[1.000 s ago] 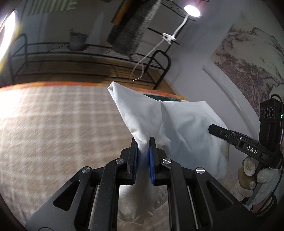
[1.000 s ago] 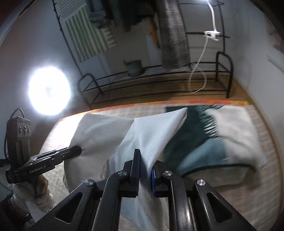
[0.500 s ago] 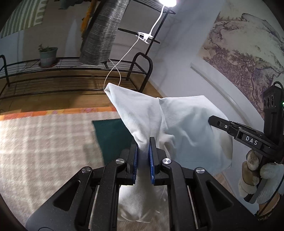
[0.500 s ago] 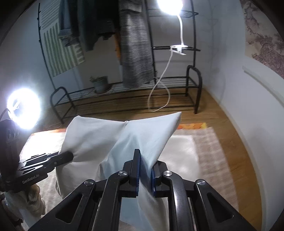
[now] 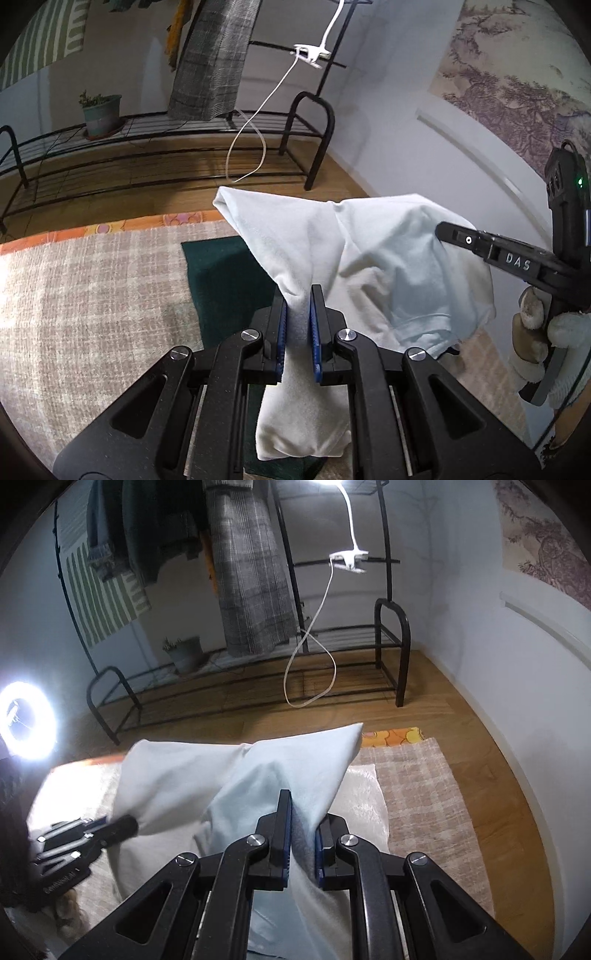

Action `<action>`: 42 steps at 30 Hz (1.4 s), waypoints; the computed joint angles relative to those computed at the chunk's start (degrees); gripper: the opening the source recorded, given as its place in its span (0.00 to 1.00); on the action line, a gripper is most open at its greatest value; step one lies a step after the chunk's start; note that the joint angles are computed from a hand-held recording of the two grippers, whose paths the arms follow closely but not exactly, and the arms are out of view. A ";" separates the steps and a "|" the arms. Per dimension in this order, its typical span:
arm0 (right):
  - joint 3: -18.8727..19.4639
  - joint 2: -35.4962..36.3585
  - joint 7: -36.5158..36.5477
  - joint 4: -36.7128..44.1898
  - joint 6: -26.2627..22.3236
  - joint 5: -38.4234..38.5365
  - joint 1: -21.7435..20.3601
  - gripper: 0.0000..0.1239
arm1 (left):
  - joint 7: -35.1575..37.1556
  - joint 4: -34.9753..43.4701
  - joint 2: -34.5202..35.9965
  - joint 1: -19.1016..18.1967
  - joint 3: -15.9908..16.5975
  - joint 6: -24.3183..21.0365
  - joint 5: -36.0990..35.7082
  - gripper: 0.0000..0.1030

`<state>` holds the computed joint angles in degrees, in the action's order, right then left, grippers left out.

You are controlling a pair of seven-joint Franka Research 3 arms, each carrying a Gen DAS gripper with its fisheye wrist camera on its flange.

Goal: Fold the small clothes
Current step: 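Carry the folded shirt with both grippers onto the dark green garment, then lower the shirt onto the green garment stack and open both grippers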

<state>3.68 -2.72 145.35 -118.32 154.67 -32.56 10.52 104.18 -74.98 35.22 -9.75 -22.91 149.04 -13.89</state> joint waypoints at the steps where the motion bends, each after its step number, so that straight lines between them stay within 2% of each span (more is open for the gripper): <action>1: 0.03 0.58 -0.78 0.53 -1.20 0.56 0.09 0.06 | -0.64 0.63 0.39 -0.26 0.41 -0.81 0.34 0.10; 3: 0.09 1.68 -1.23 2.03 -4.82 0.16 0.57 0.13 | -2.51 1.29 0.63 -1.05 1.63 -1.69 1.49 0.11; 4: 0.13 2.14 -0.24 2.95 -7.62 -1.15 0.93 0.16 | -3.46 1.40 0.61 -1.35 2.18 -1.93 2.10 0.16; 5: -0.03 2.29 -0.12 3.32 -9.01 -1.36 1.24 0.22 | -3.69 1.51 0.63 -1.28 2.17 -2.08 2.30 0.26; 6: -0.16 2.27 0.44 3.53 -10.13 -1.81 1.51 0.25 | -3.80 1.37 0.47 -1.13 2.14 -2.08 2.46 0.33; 7: -0.31 1.89 0.99 3.21 -10.44 -2.20 1.69 0.25 | -3.86 1.27 0.38 -0.96 2.06 -2.04 2.50 0.45; 8: -0.41 1.53 1.21 2.94 -10.37 -2.32 1.78 0.26 | -3.50 0.59 -0.07 -0.48 1.68 -1.64 2.16 0.47; 21: 2.41 -3.23 7.30 2.47 -14.05 -7.51 1.99 0.28 | 1.84 -9.67 -9.42 3.74 -0.17 1.65 -2.91 0.47; 27: 4.97 -5.95 9.25 4.08 -18.13 -8.74 2.78 0.28 | 8.13 -16.05 -16.99 6.20 -0.99 2.56 -10.33 0.47; 28: 5.33 -6.81 10.34 3.53 -16.65 -10.23 2.73 0.28 | 9.41 -17.15 -18.35 6.36 -0.82 2.79 -11.79 0.47; 30: 6.61 -8.02 11.23 4.12 -18.13 -10.99 2.97 0.28 | 12.65 -19.61 -21.65 6.89 -0.51 2.94 -15.64 0.47; 35: 9.90 -10.38 13.60 6.20 -23.75 -13.01 3.87 0.28 | 19.92 -24.89 -29.04 6.88 1.99 2.07 -23.58 0.47; 42: 14.47 -12.42 18.78 8.63 -32.09 -14.63 6.45 0.28 | 29.92 -33.85 -40.35 4.98 8.89 -0.72 -32.82 0.47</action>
<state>18.15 -15.14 164.14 -109.68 122.58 -47.19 16.97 134.10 -108.83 -5.13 -4.77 -14.01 148.32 -46.71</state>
